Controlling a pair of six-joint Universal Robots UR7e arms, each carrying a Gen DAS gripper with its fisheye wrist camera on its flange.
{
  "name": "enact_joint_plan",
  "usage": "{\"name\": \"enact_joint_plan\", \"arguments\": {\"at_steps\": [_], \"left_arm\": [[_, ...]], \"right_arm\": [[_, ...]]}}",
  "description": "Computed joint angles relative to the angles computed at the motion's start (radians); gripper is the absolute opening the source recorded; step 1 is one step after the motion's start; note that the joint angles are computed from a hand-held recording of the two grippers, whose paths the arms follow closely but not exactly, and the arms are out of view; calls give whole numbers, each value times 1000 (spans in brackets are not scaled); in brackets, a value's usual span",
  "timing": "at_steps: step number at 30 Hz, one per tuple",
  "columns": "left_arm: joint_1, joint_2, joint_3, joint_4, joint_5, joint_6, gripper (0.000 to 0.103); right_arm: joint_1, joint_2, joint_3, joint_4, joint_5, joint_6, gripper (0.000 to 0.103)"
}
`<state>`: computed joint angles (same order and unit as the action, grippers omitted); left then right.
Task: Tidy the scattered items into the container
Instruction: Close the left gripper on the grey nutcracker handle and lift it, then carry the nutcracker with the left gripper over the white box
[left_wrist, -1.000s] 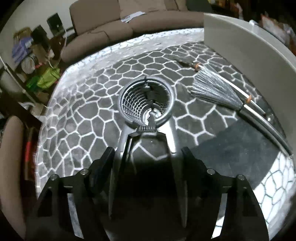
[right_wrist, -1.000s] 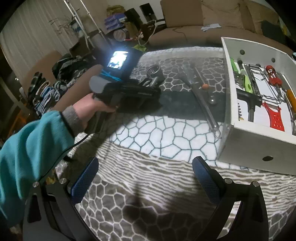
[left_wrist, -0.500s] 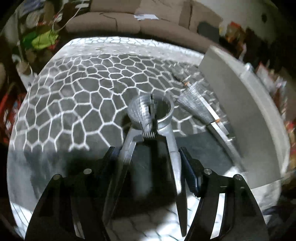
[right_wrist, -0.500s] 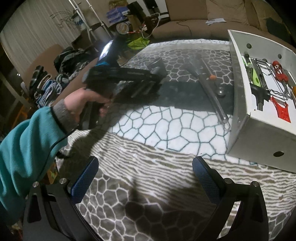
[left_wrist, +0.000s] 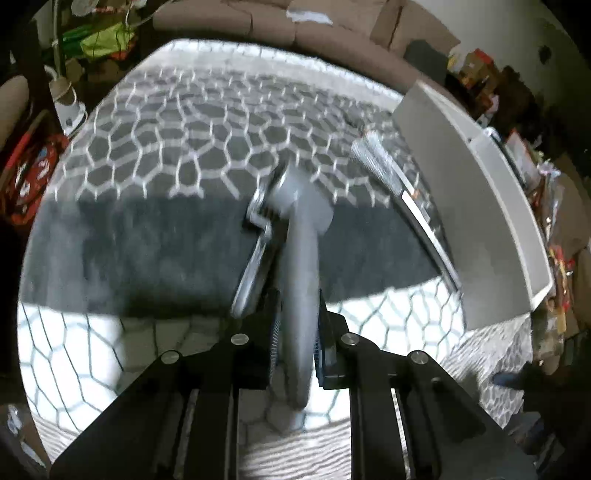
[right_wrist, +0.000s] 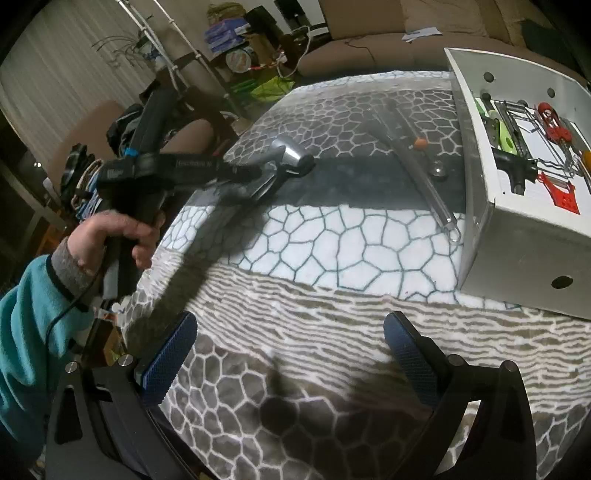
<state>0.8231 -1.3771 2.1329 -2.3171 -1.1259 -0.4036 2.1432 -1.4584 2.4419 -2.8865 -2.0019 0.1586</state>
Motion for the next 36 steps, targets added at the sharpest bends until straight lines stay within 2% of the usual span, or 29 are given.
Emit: {"name": "enact_joint_plan", "arguments": {"at_steps": [2, 3, 4, 6, 10, 12, 13, 14, 15, 17, 18, 20, 21, 24, 31, 36], "left_arm": [[8, -7, 13, -15, -34, 5, 20], [16, -1, 9, -24, -54, 4, 33], [18, 5, 0, -29, -56, -5, 53], [19, 23, -28, -33, -52, -15, 73], [15, 64, -102, 6, -11, -31, 73], [29, 70, -108, -4, -22, -67, 67], [40, 69, -102, -25, -38, -83, 53], [54, 65, -93, -54, -60, -102, 47], [80, 62, -77, -100, -96, -143, 43], [118, 71, -65, -149, -153, -182, 43], [141, 76, -50, -189, -187, -201, 35], [152, 75, -34, -232, -197, -204, 27], [154, 71, -27, -260, -221, -196, 14], [116, 56, -22, -259, -173, -192, 13], [78, 2, 14, -334, -256, -203, 13], [-6, -47, 0, -293, -275, -196, 13]], "right_arm": [[-2, 2, -1, -1, 6, 1, 103], [-3, 4, 0, -4, 6, 0, 103], [-3, 3, -1, 0, 5, -2, 103], [-2, 4, -1, 8, 4, -2, 103], [-2, 4, -4, 6, 4, -4, 103], [-2, 4, -5, 4, 9, -8, 103], [-2, 5, -6, 6, 11, -10, 103], [-2, 6, -7, 8, 14, -12, 103], [-2, 7, -8, 12, 18, -14, 103], [-2, 9, -8, 18, 23, -13, 103], [-1, 9, -8, 20, 27, -13, 103], [0, 10, -7, 22, 29, -16, 103], [1, 10, -7, 24, 27, -17, 103], [-4, 8, -5, 26, 23, -11, 103], [7, 19, -7, 19, 24, -19, 103], [17, 10, -6, 5, 18, -24, 103]]}}
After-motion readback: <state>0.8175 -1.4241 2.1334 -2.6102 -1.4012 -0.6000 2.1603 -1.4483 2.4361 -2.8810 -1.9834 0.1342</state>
